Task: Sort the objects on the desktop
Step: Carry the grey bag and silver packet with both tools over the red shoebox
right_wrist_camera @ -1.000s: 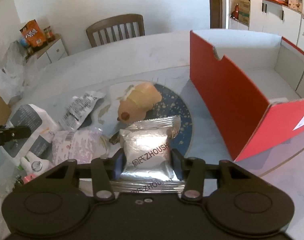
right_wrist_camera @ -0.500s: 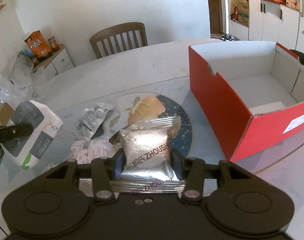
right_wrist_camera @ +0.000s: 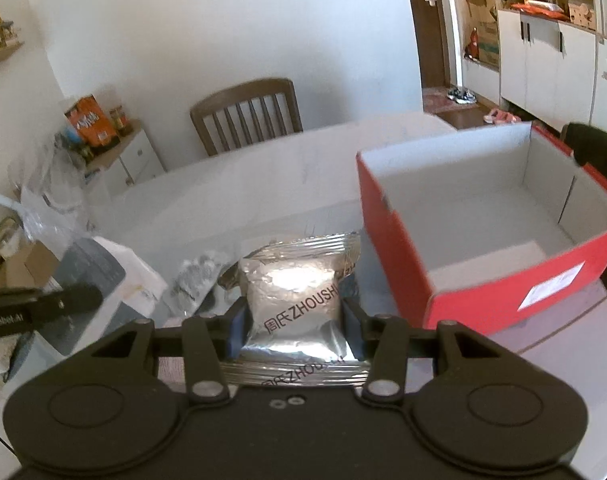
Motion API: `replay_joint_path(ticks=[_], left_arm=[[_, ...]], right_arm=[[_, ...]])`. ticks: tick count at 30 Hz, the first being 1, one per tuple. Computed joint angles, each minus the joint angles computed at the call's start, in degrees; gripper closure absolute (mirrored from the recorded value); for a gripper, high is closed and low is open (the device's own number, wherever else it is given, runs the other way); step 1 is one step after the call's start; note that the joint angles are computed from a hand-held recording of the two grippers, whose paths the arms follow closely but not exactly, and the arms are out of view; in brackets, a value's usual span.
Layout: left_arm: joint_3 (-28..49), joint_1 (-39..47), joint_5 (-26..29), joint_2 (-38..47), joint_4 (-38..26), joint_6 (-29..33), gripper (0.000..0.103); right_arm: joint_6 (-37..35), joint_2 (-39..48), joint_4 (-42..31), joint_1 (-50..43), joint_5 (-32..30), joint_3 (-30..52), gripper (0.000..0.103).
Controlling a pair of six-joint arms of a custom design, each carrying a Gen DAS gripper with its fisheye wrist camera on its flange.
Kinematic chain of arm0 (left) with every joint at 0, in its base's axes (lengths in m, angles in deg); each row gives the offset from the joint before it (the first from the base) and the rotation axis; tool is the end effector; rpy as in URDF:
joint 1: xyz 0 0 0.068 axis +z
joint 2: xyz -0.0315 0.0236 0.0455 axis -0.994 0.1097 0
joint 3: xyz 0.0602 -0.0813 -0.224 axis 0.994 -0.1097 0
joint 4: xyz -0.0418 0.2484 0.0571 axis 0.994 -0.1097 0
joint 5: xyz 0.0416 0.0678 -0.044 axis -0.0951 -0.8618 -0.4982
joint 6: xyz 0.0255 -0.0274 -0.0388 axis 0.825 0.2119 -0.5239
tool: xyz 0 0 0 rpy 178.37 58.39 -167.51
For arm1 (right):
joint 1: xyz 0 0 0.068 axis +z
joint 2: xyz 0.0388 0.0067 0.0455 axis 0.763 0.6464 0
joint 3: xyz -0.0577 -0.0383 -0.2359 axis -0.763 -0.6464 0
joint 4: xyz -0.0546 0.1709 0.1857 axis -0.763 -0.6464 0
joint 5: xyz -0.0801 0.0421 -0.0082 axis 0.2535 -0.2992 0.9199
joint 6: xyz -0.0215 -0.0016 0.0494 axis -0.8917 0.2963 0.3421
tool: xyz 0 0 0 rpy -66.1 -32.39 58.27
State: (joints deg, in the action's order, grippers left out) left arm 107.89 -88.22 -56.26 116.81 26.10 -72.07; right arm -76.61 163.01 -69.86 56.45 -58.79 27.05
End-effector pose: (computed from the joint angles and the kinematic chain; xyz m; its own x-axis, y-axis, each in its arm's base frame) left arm 0.1815 -0.0122 0.2250 -0.6600 -0.2384 -0.7125 -0.1636 0.9712 -0.1734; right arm 0.2720 0.0497 0.2440 -0.6674 -0.2246 -0.7100 -0.5423 0.8000 0.2567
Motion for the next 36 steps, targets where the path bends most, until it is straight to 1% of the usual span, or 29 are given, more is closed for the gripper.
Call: replay_joint_path(ticks=[4, 9, 13, 18, 23, 28, 32, 36], left_arm=[[3.2, -6.6, -5.1, 4.1, 0.9, -4.7, 0.084], [8.2, -13.9, -11.0, 12.5, 4.1, -10.3, 0.084], [13.5, -18.1, -14.3, 20.7, 6.5, -13.6, 0.084], [21.5, -21.8, -17.8, 30.6, 7.8, -16.3, 0.084], [29.3, -24.1, -19.8, 38.9, 7.6, -17.9, 0.084], [36.4, -25.0, -20.7, 45.7, 6.6, -18.2, 0.084], [42.9, -25.4, -20.8, 51.4, 5.6, -18.1, 0.084], [46.8, -24.9, -20.1, 55.2, 5.6, -17.2, 0.084]], right_arm=[[-3.7, 3.3, -3.9, -3.9, -3.6, 6.2, 0.055], [-9.3, 9.6, -8.6, -8.6, -6.8, 14.5, 0.055], [-12.7, 15.8, -11.6, -11.3, -8.2, 21.7, 0.055], [-16.7, 23.6, -14.9, -14.1, -10.0, 30.4, 0.055], [-19.7, 31.4, -18.5, -16.3, -11.2, 39.5, 0.055], [-22.6, 38.5, -23.0, -18.2, -12.2, 48.8, 0.055], [-24.3, 42.6, -25.1, -19.0, -12.6, 54.3, 0.055], [-25.3, 47.4, -27.7, -19.6, -12.9, 61.1, 0.055]])
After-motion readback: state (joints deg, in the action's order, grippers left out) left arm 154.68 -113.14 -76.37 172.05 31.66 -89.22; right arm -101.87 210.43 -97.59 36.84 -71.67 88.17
